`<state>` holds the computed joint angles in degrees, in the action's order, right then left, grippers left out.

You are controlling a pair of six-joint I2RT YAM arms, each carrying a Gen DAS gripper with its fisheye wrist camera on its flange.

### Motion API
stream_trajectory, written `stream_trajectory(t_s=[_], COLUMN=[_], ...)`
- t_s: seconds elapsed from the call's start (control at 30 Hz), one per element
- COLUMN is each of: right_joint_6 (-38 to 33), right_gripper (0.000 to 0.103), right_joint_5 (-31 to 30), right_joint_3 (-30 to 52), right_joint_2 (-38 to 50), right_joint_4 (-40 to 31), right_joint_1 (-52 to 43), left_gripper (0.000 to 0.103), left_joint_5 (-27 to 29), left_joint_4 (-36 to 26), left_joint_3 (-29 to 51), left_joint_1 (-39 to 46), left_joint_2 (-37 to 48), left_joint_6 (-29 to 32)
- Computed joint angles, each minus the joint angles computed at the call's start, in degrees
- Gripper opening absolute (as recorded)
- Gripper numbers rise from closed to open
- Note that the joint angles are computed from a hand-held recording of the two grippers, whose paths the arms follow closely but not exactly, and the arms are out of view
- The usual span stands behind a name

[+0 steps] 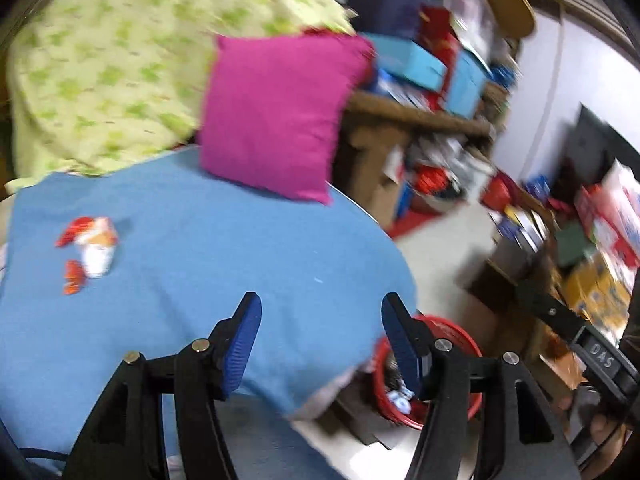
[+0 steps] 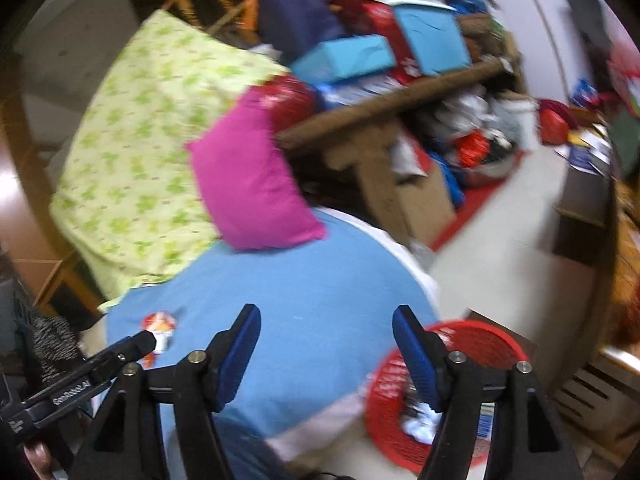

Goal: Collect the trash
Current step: 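Move both tools back over the blanket toward the remaining wrappers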

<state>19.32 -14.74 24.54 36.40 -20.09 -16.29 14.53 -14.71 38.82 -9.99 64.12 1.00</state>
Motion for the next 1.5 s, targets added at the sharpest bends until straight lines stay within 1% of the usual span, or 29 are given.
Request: stream_trajectory(t_s=[0.07, 0.1, 0.17, 0.23, 0.27, 0.3, 0.4, 0.5, 0.6, 0.67, 0.73, 0.8, 0.97, 1.13, 1.27, 1.43, 1.5], right_joint_6=[3.1, 5.1, 7.8, 9.6, 10.2, 10.9, 12.0, 11.8, 10.9, 10.5, 10.5, 10.6, 9.7, 10.5, 11.0, 12.0, 12.9], right_gripper=[0.075, 0.075, 0.076, 0.076, 0.076, 0.076, 0.076, 0.076, 0.076, 0.076, 0.076, 0.076, 0.076, 0.076, 0.076, 0.076, 0.076], right_joint_5=[4.9, 7.4, 10.1, 12.8, 13.9, 14.0, 13.1, 14.3, 13.6, 13.6, 12.4, 11.9, 11.0, 8.4, 6.3, 3.3, 2.2], right_joint_3=[1.2, 2.1, 2.7, 4.1, 4.9, 6.2, 9.1, 12.4, 16.3, 19.0, 22.5, 24.9, 32.9, 42.5, 49.4, 60.4, 66.7], right_joint_2=[0.0, 1.5, 4.3, 8.4, 10.7, 13.8, 20.0, 26.1, 32.3, 36.0, 40.4, 43.5, 52.2, 61.2, 68.1, 78.2, 82.9], right_joint_4=[1.5, 2.9, 5.7, 9.0, 10.4, 12.5, 16.2, 19.1, 21.8, 23.2, 24.7, 26.0, 27.0, 26.7, 26.2, 24.3, 22.5], right_joint_1=[8.0, 13.1, 19.6, 26.5, 29.5, 32.4, 37.3, 42.6, 45.7, 47.2, 47.7, 48.4, 49.5, 49.7, 49.9, 49.8, 49.3], left_gripper=[0.064, 0.064, 0.064, 0.064, 0.065, 0.065, 0.065, 0.065, 0.065, 0.065, 0.066, 0.065, 0.066, 0.066, 0.066, 0.066, 0.066], left_joint_5=[1.9, 2.9, 4.9, 8.9, 10.1, 12.0, 14.6, 14.6, 13.8, 12.6, 11.1, 7.9, 4.1, 3.1, 4.0, 6.4, 6.9], left_joint_4=[-2.1, -3.0, -4.3, -5.5, -5.5, -5.7, -5.2, -3.3, -0.6, 0.8, 2.9, 4.6, 5.7, 4.8, 2.7, -0.3, -1.4], left_joint_3=[0.5, 0.7, 0.9, 1.7, 1.9, 2.7, 4.2, 5.4, 8.0, 9.1, 10.3, 11.8, 15.5, 19.9, 24.6, 32.5, 36.8], left_joint_1=[5.3, 8.4, 14.4, 22.3, 24.7, 28.8, 36.6, 42.3, 47.5, 49.1, 50.2, 50.5, 50.5, 50.5, 51.1, 50.9, 50.3], left_joint_2=[-2.3, -3.3, -4.6, -4.4, -4.1, -3.0, -0.3, 2.3, 6.7, 8.9, 11.3, 13.4, 17.4, 21.7, 26.6, 34.5, 38.6], left_joint_6=[1.5, 2.5, 4.3, 6.8, 7.3, 8.2, 9.6, 10.0, 10.1, 10.0, 9.9, 9.2, 8.4, 8.0, 7.2, 6.2, 4.7])
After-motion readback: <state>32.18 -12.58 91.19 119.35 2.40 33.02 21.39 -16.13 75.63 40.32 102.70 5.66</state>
